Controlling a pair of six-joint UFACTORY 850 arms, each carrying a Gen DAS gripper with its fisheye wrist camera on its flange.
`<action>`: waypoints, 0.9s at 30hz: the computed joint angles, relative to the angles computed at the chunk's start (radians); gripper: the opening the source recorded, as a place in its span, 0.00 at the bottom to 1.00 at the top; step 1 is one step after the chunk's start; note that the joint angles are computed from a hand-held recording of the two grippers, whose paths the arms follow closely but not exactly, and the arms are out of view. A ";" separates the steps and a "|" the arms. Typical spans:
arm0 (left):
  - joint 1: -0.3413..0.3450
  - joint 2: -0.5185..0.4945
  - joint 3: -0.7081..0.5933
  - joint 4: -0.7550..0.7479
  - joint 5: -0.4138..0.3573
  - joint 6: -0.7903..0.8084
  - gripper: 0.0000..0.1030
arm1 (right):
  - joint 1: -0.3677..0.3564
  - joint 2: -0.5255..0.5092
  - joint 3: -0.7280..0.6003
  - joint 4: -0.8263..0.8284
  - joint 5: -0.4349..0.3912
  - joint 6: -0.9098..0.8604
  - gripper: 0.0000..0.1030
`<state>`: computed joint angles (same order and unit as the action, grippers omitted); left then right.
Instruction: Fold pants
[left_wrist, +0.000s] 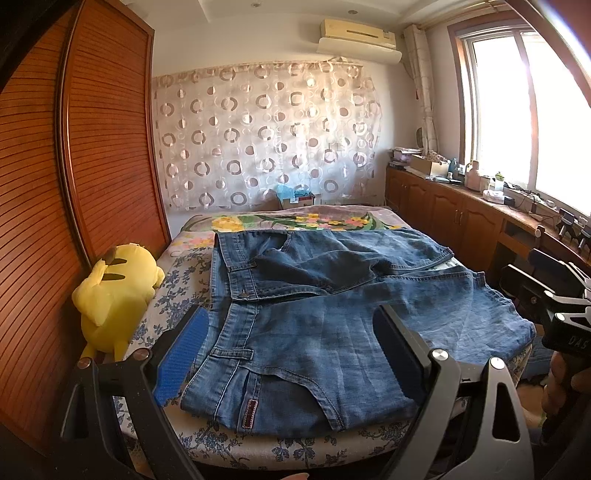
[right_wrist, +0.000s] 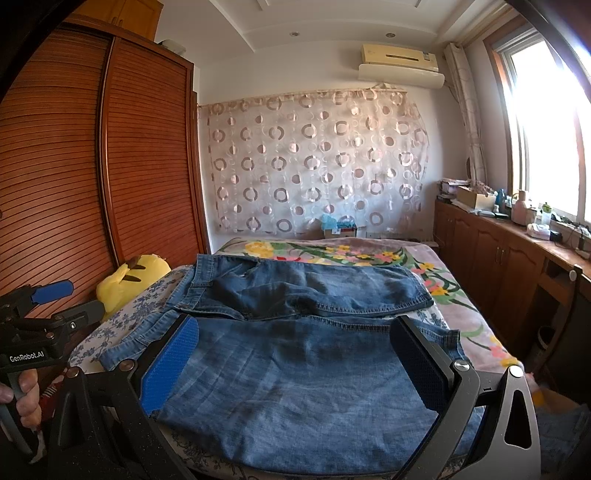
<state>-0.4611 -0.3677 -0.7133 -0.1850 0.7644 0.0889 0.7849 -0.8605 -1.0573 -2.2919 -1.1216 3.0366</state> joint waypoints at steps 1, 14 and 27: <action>-0.001 -0.002 0.001 -0.002 0.005 0.001 0.89 | 0.000 0.000 0.000 0.000 -0.001 0.000 1.00; 0.000 0.006 0.008 -0.001 0.005 0.004 0.89 | 0.000 -0.003 -0.001 -0.002 -0.005 -0.001 1.00; 0.002 0.020 0.012 0.005 -0.004 0.003 0.89 | -0.001 -0.003 -0.002 -0.004 0.000 0.001 1.00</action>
